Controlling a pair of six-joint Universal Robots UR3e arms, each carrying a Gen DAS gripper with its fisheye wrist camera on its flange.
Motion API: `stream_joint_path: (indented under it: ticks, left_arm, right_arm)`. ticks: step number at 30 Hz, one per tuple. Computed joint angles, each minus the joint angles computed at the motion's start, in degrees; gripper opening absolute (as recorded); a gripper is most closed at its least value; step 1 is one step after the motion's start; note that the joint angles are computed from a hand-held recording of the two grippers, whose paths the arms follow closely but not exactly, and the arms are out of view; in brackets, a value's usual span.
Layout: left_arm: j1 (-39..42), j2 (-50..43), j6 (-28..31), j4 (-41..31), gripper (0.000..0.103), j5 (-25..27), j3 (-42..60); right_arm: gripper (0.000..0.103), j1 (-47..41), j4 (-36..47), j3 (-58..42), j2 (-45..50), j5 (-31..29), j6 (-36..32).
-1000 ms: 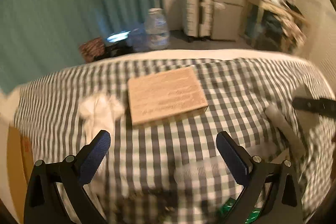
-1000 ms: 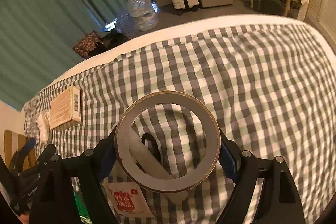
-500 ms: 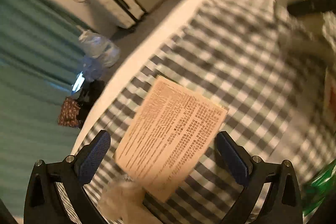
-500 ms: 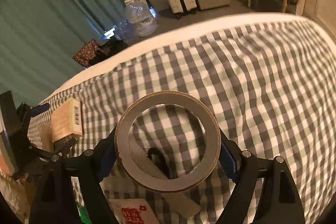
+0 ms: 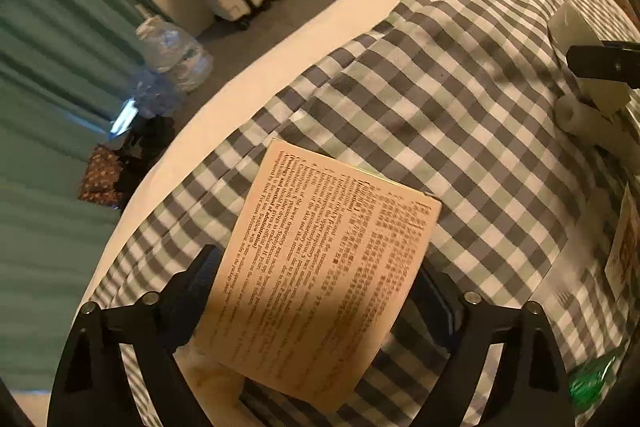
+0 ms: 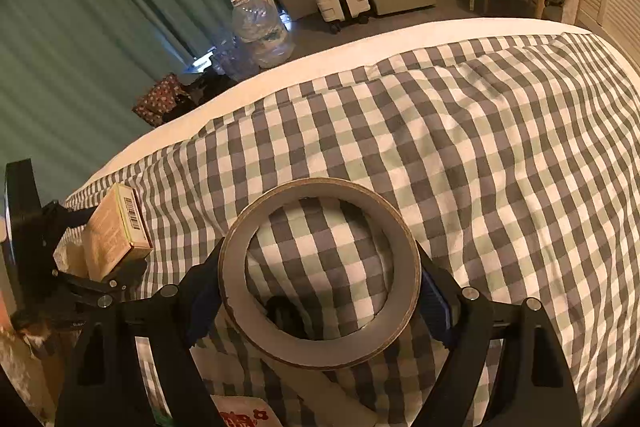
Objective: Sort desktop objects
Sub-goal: 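Carry the tape roll and tan box into the cardboard box and release both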
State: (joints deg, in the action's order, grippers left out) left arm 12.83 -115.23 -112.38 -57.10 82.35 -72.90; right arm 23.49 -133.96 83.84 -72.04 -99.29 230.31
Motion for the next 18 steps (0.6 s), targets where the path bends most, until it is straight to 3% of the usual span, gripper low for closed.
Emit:
stream_joint_path:
  ticks: [4, 11, 15, 18]
  left_arm:
    - [1.2, 8.9, -9.1, -1.3, 0.088, 0.4, -7.6]
    - [12.5, 26.1, -18.1, -14.8, 0.088, -8.4, -14.1]
    - [22.4, 38.1, -20.1, -18.6, 0.088, -13.0, -21.2]
    - [30.9, 44.8, -16.6, -22.5, 0.088, -18.9, -23.2]
  right_arm:
    - [0.083, -0.4, -4.8, 3.4, -0.6, -1.1, -0.9]
    - [0.082, 5.0, -8.6, 3.7, -1.6, -10.3, -2.3]
    - [0.082, 8.8, -6.3, 3.2, -3.9, -11.3, -4.5]
    - [0.082, 11.5, -5.0, 1.8, -5.0, -11.9, -4.9]
